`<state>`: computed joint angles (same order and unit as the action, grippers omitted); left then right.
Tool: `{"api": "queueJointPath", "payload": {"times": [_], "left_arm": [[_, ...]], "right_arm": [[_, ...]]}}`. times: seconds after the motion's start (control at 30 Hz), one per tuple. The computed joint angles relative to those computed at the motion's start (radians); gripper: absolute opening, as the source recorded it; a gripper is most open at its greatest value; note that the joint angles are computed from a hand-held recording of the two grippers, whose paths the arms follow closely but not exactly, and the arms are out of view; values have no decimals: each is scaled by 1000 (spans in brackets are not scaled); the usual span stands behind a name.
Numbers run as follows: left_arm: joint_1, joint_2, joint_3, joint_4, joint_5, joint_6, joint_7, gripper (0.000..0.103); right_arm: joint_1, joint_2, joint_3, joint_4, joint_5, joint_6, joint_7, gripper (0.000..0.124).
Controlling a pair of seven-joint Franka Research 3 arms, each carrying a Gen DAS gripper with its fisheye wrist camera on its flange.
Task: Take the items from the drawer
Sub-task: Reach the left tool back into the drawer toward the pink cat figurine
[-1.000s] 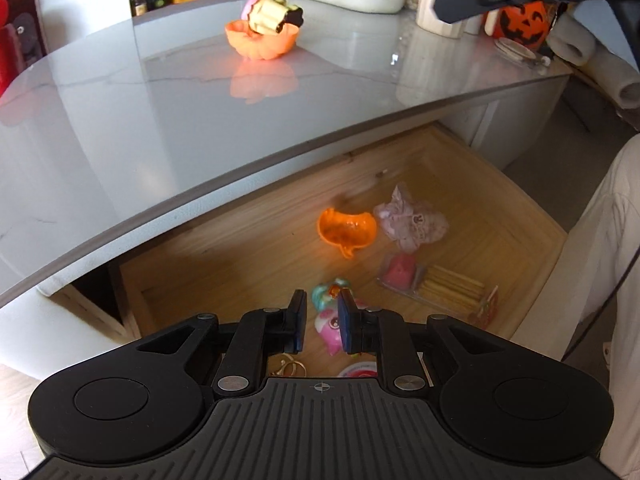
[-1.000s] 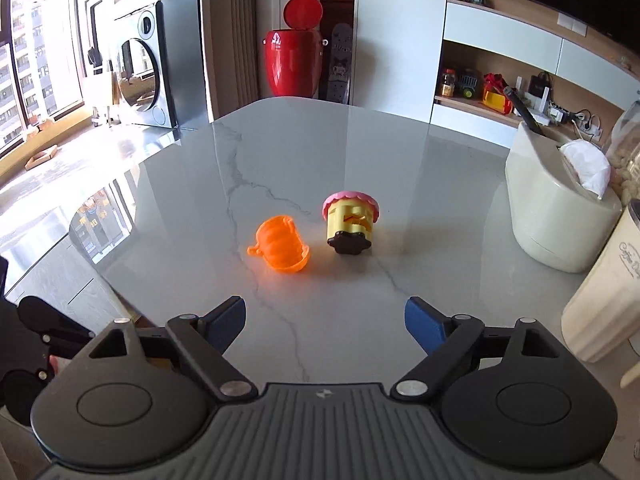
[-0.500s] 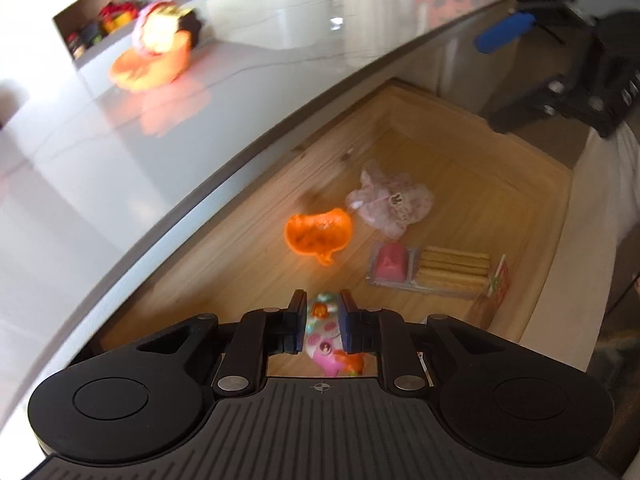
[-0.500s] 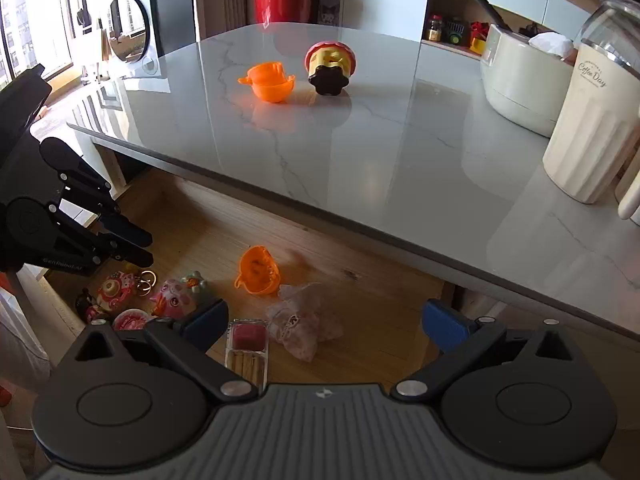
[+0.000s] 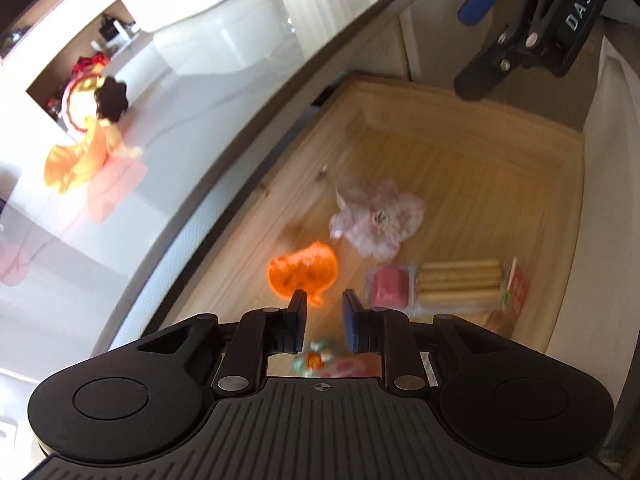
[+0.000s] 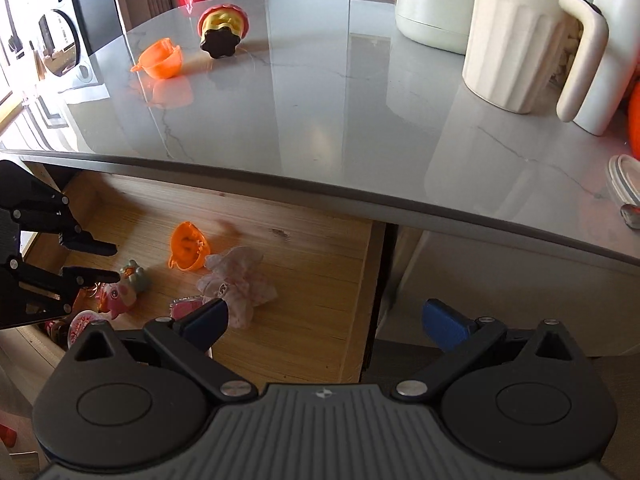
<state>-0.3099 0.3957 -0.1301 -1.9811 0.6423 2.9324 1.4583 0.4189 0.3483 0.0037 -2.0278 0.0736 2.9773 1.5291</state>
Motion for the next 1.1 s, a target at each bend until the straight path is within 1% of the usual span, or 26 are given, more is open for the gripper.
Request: {"api": "queueJointPath", "payload": {"times": [0.03,0.07,0.1,0.13,0.2,0.3,0.33,0.43,0.5,0.53,0.57,0.6,0.63,0.7,0.77,0.83,0.9,1.0,1.07,1.1], "left_arm": [[-42,15,44,16,61,27,-43,24],[-104,36,107,46,148,34,-101,24],[-139,55,142,70,213,26,-137,24],[-159,77,158,100,266,7,-150,24],[-145,115,136,141,286,-25,-135,24],[-106,161,88,183,255,-69,-64,24],[-103,175,82,197,244,-86,-49,24],[-101,220,79,245,212,-125,-38,24],[-109,254,94,282,212,-121,-55,24],[-104,271,90,298,204,-121,-42,24],[-90,281,73,309,183,-126,-11,16],[-87,286,72,312,176,-112,1,14],[-88,288,74,317,167,-116,6,14],[-80,286,66,322,132,-133,18,10],[-74,261,72,282,132,-89,17,6],[-75,212,87,220,153,-49,15,5],[-39,146,61,145,137,-29,57,5],[-25,27,69,28,154,2,50,4],[-18,-63,77,-63,170,37,-5,4],[5,-99,63,-99,152,49,-10,4]], "right_arm": [[-10,1,11,3,11,-1,-8,103],[-13,-1,14,3,17,4,-11,103],[-17,-2,20,2,24,11,-17,103],[-23,-3,28,1,34,18,-25,103],[-34,-10,42,-7,54,31,-43,103],[-44,-20,52,-18,80,39,-62,103],[-46,-20,54,-18,87,36,-66,103],[-42,-18,47,-15,97,29,-65,103],[-43,-15,48,-10,102,24,-67,103],[-43,-14,49,-9,104,24,-69,103],[-43,-11,51,-3,106,22,-72,103],[-41,-7,51,2,104,22,-75,103],[-37,-6,50,3,101,23,-78,103],[-29,-4,48,3,93,30,-85,103],[-22,-3,45,2,85,32,-93,103],[7,1,15,5,58,27,-72,103],[18,5,2,9,41,22,-57,103],[4,10,20,18,45,11,-66,103],[-19,11,50,21,64,7,-97,103],[-33,11,68,22,77,3,-119,103]]}}
